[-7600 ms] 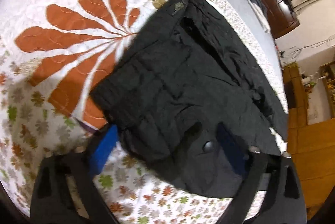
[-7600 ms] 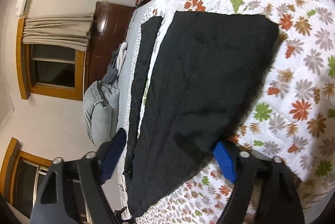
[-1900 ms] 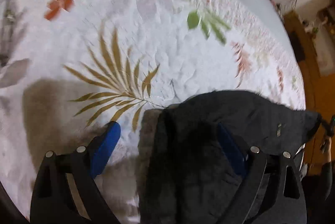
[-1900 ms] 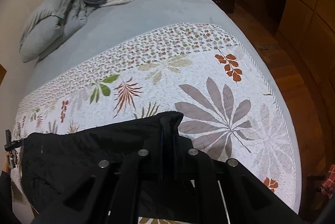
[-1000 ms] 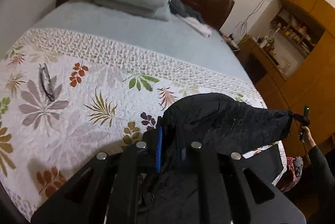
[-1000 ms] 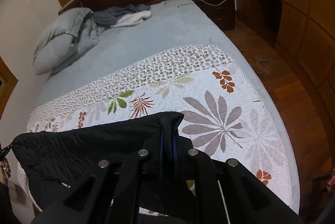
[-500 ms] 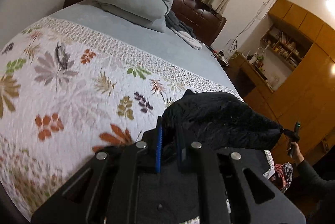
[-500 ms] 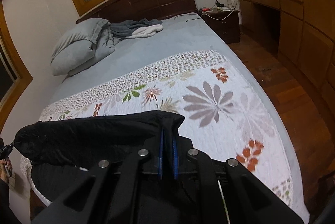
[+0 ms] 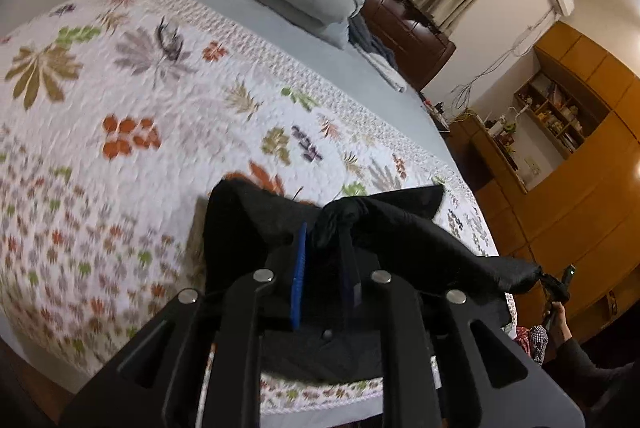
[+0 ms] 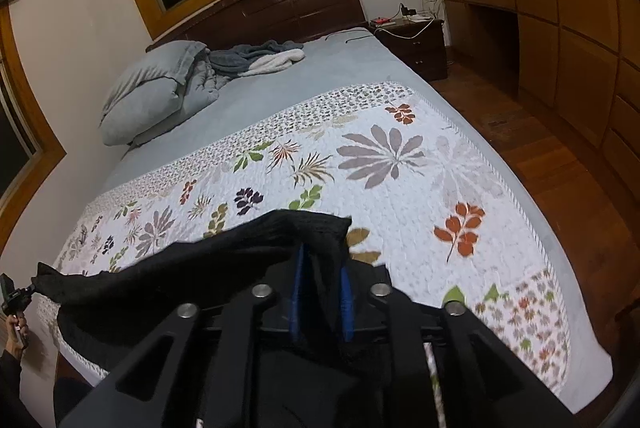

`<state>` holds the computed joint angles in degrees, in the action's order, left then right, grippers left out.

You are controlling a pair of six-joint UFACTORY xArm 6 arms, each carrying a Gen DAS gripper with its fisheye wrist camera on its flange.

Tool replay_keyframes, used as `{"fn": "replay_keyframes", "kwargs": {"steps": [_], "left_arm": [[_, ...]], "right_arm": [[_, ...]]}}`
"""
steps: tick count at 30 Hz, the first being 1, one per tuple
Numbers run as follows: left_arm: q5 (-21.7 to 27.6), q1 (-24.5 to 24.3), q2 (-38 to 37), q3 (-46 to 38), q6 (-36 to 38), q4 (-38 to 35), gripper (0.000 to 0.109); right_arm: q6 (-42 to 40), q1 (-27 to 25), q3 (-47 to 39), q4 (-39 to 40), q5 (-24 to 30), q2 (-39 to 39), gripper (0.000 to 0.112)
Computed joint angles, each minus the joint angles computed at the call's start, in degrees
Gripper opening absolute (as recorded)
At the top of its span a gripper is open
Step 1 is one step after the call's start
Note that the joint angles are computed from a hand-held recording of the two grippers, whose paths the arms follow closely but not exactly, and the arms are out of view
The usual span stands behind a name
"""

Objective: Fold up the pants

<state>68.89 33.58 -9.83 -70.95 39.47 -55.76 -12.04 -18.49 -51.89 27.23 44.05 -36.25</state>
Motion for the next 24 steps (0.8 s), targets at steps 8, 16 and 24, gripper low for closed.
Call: {"fn": "replay_keyframes", "kwargs": {"steps": [8, 16, 24], "left_arm": [[-3.3, 1.4, -4.5, 10.3, -2.9, 9.7, 0.045], [-11.8, 2.7, -13.3, 21.0, -10.2, 18.0, 0.078], [-9.5, -4.9, -21.5, 25.8, -7.5, 7.5, 0.09]], "right_arm": [[6.8, 2.6, 12.9, -8.2, -0.6, -12.6, 0.076], [13.0, -2.8, 24.1, -8.8, 9.4, -25.4, 0.082], [13.5, -11.3, 29.9, 17.3, 14.9, -31.8, 0.087]]}}
